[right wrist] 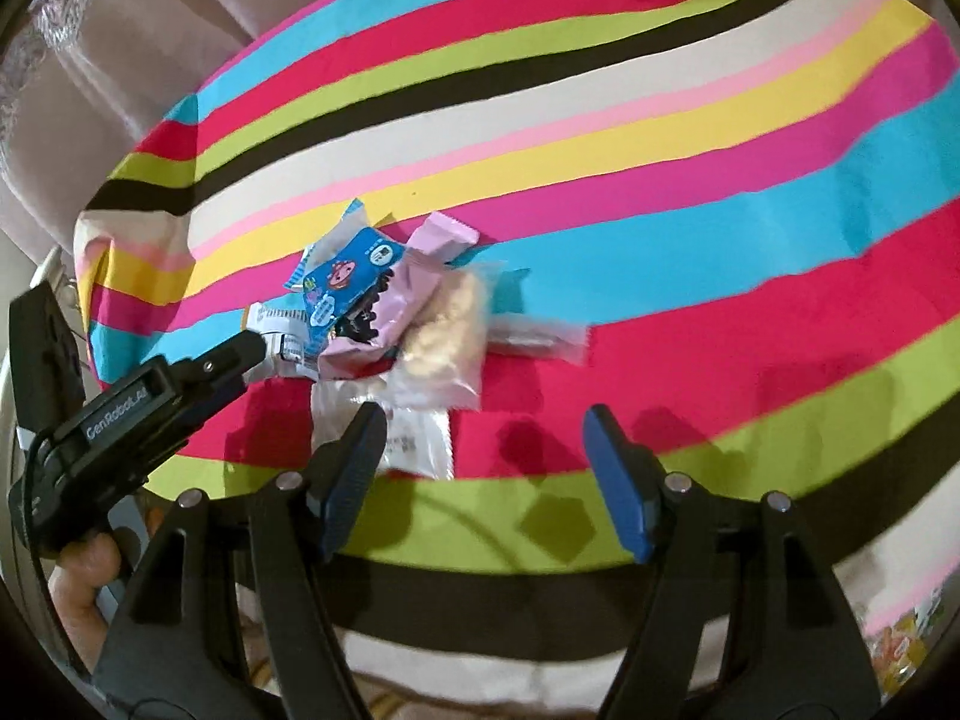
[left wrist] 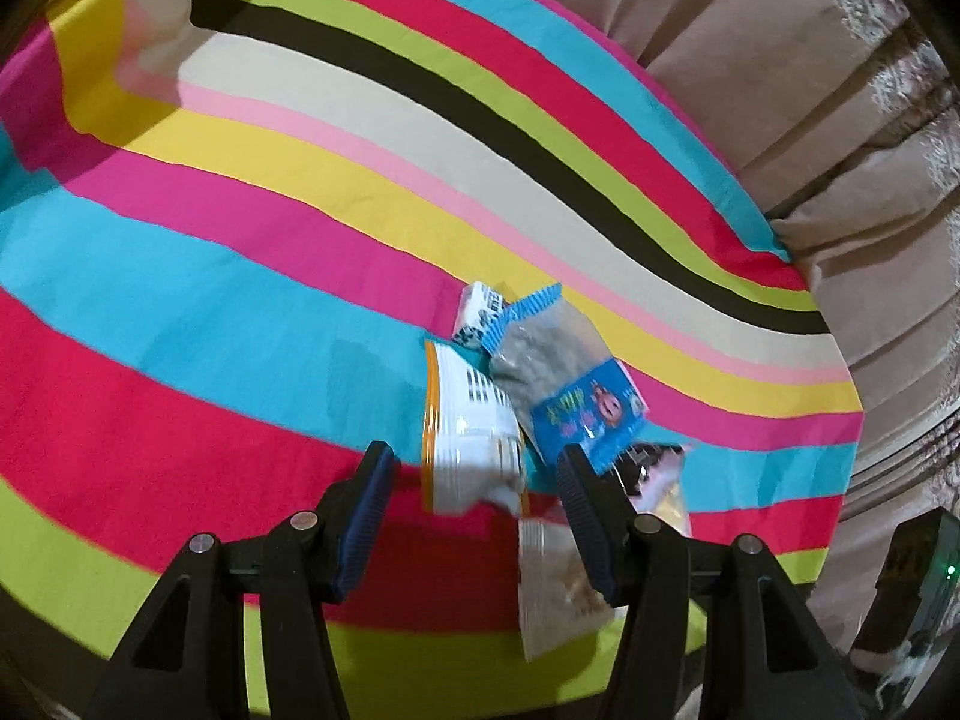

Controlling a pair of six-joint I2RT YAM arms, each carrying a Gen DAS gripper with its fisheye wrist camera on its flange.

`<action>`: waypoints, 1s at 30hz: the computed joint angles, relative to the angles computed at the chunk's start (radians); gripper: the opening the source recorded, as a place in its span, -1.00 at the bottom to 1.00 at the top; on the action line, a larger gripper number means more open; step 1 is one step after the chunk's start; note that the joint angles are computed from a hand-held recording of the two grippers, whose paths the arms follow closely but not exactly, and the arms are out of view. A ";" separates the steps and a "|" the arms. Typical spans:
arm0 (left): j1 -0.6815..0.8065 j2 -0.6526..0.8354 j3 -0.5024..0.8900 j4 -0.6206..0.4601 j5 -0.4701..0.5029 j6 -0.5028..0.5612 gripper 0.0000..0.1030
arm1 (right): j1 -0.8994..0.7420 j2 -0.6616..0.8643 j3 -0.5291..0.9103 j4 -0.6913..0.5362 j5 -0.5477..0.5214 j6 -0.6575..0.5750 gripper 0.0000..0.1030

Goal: Organize snacks
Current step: 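Return both open grippers to the remaining snacks on the bed, then grasp the orange-edged white bag with the left gripper while the right gripper grasps the dated cookie pack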

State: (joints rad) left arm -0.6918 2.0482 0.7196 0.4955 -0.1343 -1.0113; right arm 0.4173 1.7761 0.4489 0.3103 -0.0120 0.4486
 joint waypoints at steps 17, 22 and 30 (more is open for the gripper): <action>0.011 0.078 0.032 0.060 0.028 0.064 -0.39 | 0.094 0.260 0.262 -0.087 0.163 -0.050 -0.06; 0.009 0.063 -0.030 0.144 0.033 0.047 -0.43 | 0.073 0.233 0.207 -0.024 0.122 -0.057 -0.14; -0.023 0.019 -0.132 0.243 -0.006 0.009 -0.46 | 0.075 0.114 0.109 -0.019 0.121 -0.058 -0.15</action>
